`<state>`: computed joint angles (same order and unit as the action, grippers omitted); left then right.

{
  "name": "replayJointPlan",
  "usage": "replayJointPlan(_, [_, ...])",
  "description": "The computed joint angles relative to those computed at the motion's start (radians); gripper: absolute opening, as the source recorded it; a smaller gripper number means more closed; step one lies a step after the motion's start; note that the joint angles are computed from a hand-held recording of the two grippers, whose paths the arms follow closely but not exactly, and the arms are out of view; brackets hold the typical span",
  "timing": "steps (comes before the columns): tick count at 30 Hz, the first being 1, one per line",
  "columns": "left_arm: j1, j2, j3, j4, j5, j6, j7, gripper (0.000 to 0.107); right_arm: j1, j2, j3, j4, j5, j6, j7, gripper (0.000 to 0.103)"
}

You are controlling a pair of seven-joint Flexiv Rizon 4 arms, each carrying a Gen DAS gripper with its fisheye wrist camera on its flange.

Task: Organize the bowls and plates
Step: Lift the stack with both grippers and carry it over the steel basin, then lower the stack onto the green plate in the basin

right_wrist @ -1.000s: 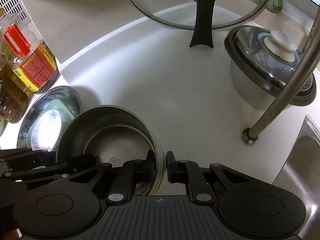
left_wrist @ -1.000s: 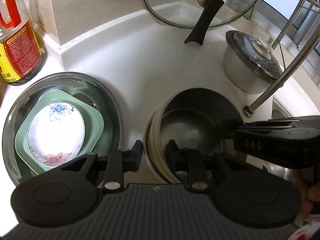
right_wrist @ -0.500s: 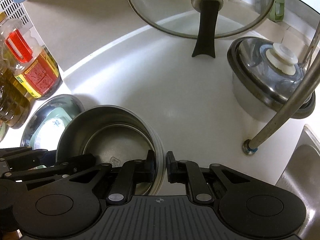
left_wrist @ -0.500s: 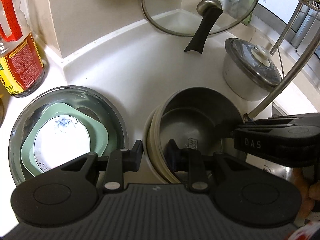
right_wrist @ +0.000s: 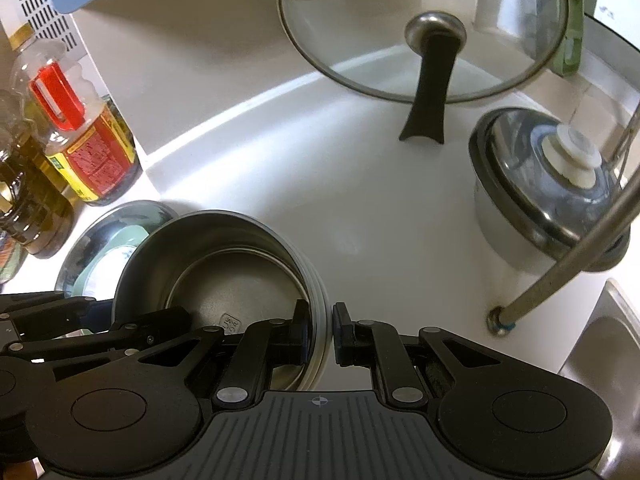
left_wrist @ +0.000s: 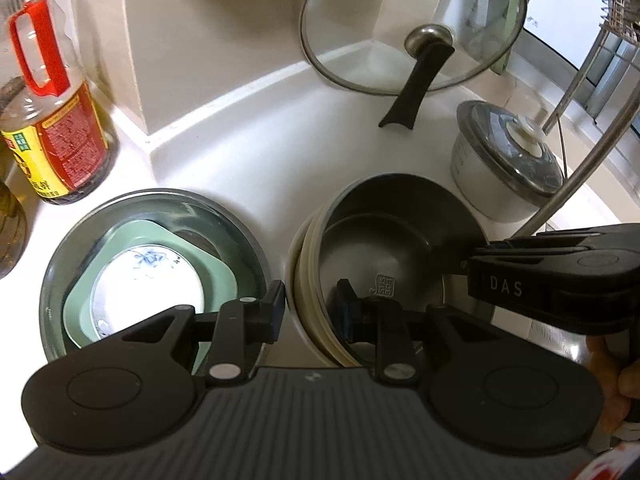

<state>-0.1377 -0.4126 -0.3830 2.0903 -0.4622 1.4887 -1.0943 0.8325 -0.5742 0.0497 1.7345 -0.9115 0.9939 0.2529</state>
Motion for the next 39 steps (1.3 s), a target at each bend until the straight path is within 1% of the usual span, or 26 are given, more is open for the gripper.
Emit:
replayJointPlan(5, [0.016,0.014,-0.003,0.009,-0.007,0.019,-0.003,0.024,0.005,-0.016,-0.001,-0.042,0.000,-0.009,-0.033,0.012])
replayJointPlan(12, [0.046,0.038,0.005,0.026,-0.016,0.049,-0.024,0.024,0.018,-0.063,-0.011,-0.139,0.016,-0.012,-0.123,0.012])
replayJointPlan(18, [0.048,0.049,0.064,0.019,0.005,0.054,-0.070,0.024,0.034,-0.135,-0.024,-0.264,0.060,0.000,-0.239,0.012])
replayJointPlan(21, [0.052,0.050,0.093,0.009,0.013,0.039,-0.090,0.024,0.040,-0.183,-0.023,-0.346,0.105,-0.006,-0.321,0.012])
replayJointPlan(24, [0.034,0.049,0.147,-0.005,0.039,0.024,-0.121,0.024,0.043,-0.235,-0.018,-0.432,0.165,-0.012,-0.407,0.012])
replayJointPlan(29, [0.030,0.043,0.196,-0.013,0.065,0.002,-0.161,0.024,0.049,-0.316,-0.009,-0.579,0.268,-0.046,-0.545,0.012])
replayJointPlan(34, [0.029,0.038,0.225,-0.013,0.087,-0.024,-0.196,0.024,0.059,-0.385,-0.002,-0.702,0.360,-0.099,-0.659,0.012])
replayJointPlan(39, [0.038,0.038,0.227,-0.004,0.093,-0.045,-0.208,0.024,0.067,-0.413,-0.002,-0.753,0.424,-0.131,-0.719,0.012])
